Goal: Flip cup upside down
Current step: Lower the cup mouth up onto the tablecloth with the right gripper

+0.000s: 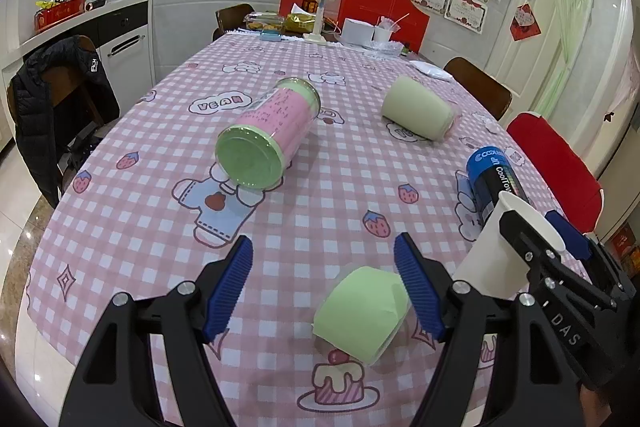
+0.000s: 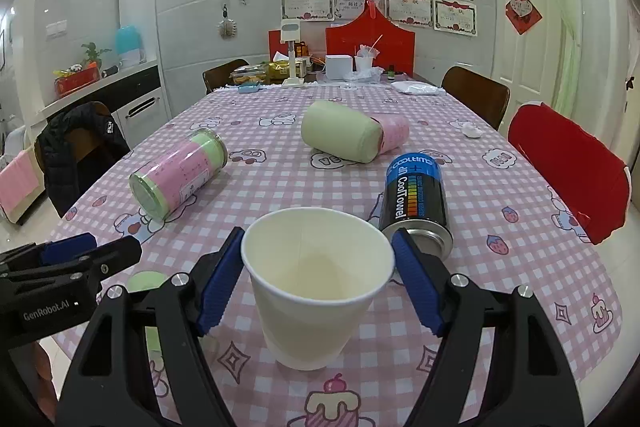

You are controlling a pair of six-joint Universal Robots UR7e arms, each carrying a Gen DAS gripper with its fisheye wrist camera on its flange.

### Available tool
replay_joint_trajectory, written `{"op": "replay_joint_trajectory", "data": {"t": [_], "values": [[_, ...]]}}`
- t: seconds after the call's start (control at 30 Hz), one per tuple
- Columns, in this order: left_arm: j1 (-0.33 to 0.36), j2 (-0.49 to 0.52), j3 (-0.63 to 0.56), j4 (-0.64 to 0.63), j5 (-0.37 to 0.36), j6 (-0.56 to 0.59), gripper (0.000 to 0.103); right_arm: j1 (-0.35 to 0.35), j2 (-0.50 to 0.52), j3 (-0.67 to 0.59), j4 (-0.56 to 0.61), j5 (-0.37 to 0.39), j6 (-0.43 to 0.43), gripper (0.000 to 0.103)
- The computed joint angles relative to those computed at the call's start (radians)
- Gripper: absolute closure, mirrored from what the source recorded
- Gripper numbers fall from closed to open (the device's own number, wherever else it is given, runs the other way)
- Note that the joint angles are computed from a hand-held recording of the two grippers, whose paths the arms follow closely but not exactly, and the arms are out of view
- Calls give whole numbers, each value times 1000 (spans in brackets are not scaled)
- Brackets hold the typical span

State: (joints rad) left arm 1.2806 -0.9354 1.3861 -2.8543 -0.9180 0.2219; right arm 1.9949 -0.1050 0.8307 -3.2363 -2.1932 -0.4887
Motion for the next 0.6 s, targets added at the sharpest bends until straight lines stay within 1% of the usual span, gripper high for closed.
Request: {"op": "replay_joint_trajectory", "data": {"t": [0.23,0.4,0.6], "values": [[-5,-11,21,-10,7,12,31,4,-14,37,-10,-3,9,31],[-14,-26,45,-21,13,27,31,7,-38,81,-20,11,25,30],[-27,-49,77,-41,21,37,31,12,-57,119,-42,20,34,24]]}}
